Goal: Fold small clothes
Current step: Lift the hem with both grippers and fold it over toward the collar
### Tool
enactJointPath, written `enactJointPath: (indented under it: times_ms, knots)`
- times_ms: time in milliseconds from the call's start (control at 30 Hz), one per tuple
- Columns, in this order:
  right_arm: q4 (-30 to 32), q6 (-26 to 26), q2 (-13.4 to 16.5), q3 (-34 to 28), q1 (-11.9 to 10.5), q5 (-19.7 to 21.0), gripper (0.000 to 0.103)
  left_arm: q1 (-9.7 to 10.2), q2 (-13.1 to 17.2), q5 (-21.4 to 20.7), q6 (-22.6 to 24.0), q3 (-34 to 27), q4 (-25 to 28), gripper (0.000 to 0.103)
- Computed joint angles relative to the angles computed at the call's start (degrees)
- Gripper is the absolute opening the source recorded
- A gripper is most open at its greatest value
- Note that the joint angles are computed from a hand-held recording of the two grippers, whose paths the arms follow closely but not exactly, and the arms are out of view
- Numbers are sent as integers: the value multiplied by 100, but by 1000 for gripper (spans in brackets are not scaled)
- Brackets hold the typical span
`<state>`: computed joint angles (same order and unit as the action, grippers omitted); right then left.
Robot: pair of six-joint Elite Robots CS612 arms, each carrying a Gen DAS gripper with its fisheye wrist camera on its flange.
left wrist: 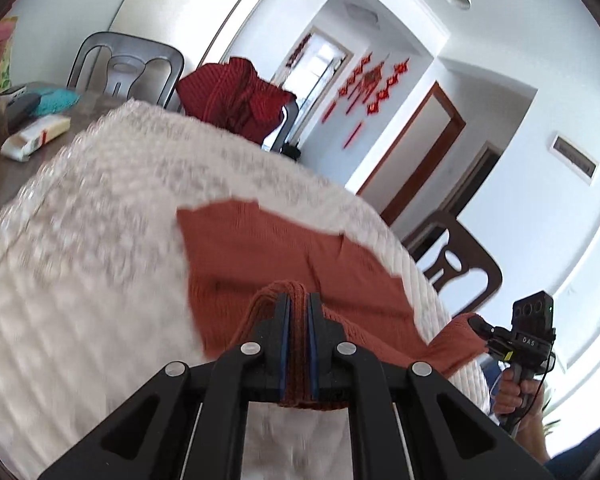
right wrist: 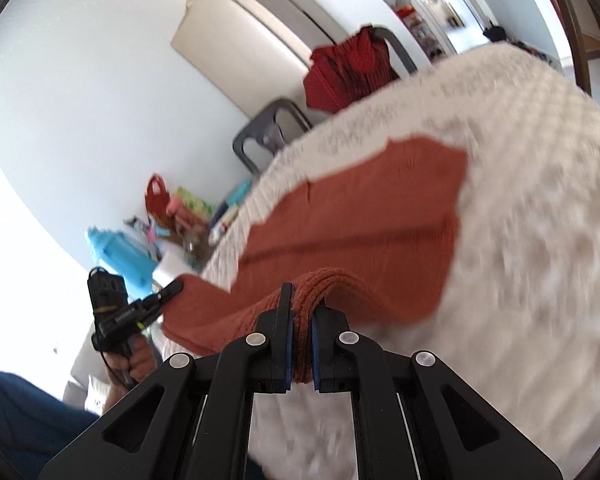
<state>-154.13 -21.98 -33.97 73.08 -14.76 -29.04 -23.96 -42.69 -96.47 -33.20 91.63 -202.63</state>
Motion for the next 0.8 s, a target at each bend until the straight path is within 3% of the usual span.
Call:
enactJointPath:
  times_ms: [200, 433, 500, 567, 700, 800]
  knots:
    - [-475, 1112, 576, -1071, 110, 128, 6, 177, 346, 104, -254, -773, 167, 7]
    - [225, 1564, 1200, -2369, 290, -156, 6, 344, 663, -113, -504, -1492, 1173, 7]
    - [471, 1641, 1306, -2596, 323, -347, 6, 302, 632, 11, -210, -1428, 1308, 15]
    - [594, 1669, 1351, -2681, 325, -433, 6, 269, 599, 97, 102, -1367, 1484, 47]
    - [874, 1573, 1406, -2798, 342, -636, 6, 306, 601, -201, 653, -1394, 1788, 52]
    - [1016, 1572, 1456, -2911, 358, -727, 6, 343, 655, -455, 1067, -1524, 1906, 68]
